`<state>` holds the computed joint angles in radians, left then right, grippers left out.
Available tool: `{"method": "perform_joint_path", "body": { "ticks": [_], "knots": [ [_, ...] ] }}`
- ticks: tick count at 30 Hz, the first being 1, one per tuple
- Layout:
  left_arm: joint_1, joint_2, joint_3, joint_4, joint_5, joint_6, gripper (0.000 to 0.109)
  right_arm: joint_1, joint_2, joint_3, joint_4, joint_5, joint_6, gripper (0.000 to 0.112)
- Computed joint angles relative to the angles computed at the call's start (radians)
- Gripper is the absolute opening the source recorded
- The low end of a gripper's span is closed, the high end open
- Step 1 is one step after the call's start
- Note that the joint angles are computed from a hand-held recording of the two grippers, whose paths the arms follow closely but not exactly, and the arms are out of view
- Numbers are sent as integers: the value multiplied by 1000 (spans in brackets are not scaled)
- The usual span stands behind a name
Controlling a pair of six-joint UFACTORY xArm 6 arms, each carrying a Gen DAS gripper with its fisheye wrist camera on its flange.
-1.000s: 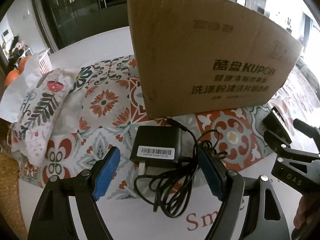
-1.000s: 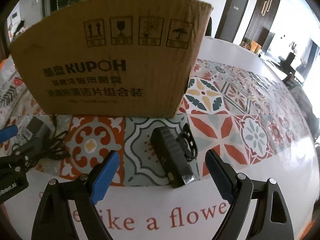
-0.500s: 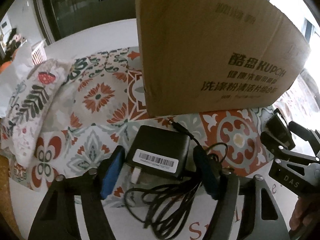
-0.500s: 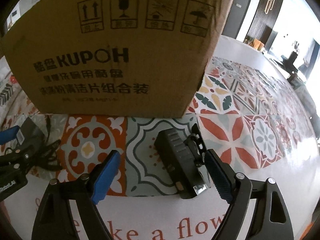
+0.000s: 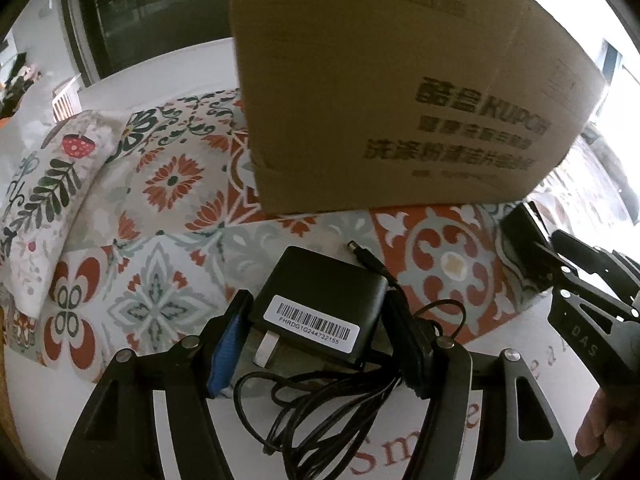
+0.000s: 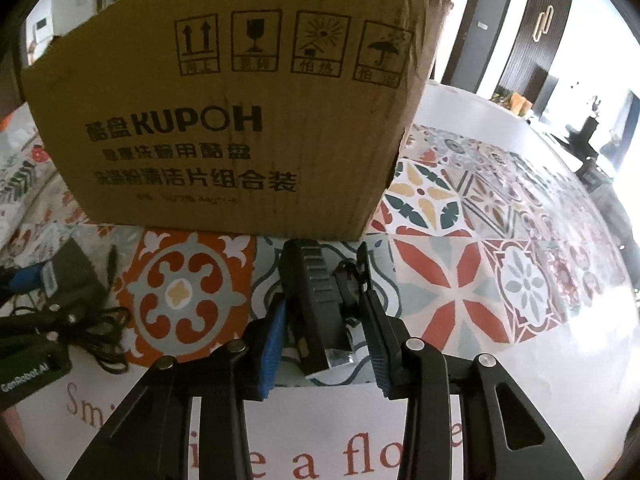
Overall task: Organize rigid objects
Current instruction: 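Grasp the black power adapter with left tool while right grasps black rectangular device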
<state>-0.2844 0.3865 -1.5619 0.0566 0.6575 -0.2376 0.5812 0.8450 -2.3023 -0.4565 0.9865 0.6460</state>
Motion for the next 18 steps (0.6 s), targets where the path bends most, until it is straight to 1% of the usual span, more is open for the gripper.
{"method": "perform_joint_path", "body": {
  "ticks": [2, 3, 6, 12, 18],
  "knots": [
    [-8, -4, 3, 4, 3, -10, 65, -10, -38, 70, 12, -53, 2, 39],
    [-12, -6, 6, 1, 3, -12, 65, -17, -68, 123, 23, -94, 7, 39],
    [-25, -23, 31, -3, -12, -41, 65, -27, -110, 201, 40, -157, 9, 37],
    [-41, -32, 48, -19, -33, -45, 64, -43, -165, 304, 75, -251, -12, 34],
    [-56, -45, 60, -21, -38, -55, 64, -45, -193, 355, 89, -294, -18, 31]
  ]
}}
